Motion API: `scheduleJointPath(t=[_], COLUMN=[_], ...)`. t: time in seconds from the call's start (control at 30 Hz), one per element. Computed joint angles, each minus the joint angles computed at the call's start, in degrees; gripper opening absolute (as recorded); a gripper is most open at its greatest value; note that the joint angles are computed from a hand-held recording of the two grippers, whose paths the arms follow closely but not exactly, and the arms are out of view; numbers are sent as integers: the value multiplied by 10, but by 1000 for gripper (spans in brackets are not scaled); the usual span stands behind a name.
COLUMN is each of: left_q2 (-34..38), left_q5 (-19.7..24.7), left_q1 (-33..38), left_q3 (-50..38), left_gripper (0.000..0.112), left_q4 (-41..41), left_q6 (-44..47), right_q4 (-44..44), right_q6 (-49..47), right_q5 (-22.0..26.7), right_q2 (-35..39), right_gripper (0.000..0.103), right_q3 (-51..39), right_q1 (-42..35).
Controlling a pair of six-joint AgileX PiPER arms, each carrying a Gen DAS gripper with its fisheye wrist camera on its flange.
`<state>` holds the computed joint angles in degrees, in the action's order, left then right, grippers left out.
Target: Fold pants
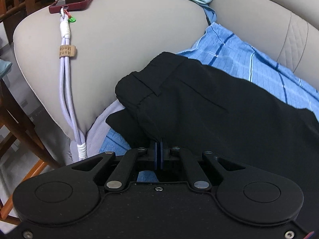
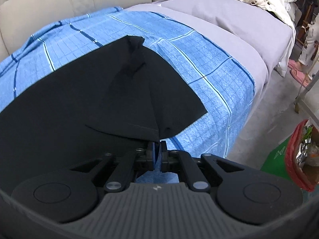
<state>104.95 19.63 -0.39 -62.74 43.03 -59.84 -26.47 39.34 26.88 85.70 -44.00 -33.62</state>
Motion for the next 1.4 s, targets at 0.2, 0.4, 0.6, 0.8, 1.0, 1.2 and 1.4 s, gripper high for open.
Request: scheduleJointPath(t=[0.2,0.4,0.6,0.8,1.0,1.2,1.4], left_q2=[6,2,6,9,7,-1,-1], left_q5=[0,-1,3,6,-8,-49,-50], left_q1=[-3,-7,1,-1,11,41,44], left_q3=[10,31,22,23,30,50,53], left_gripper=[5,11,18,23,32,42,43], left_q4=[18,76,46,69,63,28,44], left_q6=[-10,-59,-35,-48,-46,-21,-29], right_q4=[-49,81,202,363,329,278,211], right_q6=[55,-103,-247,-428,-402,-362,-281], right_q5=[2,-6,-27,-34,-22,-13,-42], right_q2=[-9,-52,-72,36,141,244,339], right_gripper=[43,72,87,89,89,88,84], right_q3=[12,20,7,-82,-201,-336,-445], right_q1=[-10,6,173,359,485,541,571])
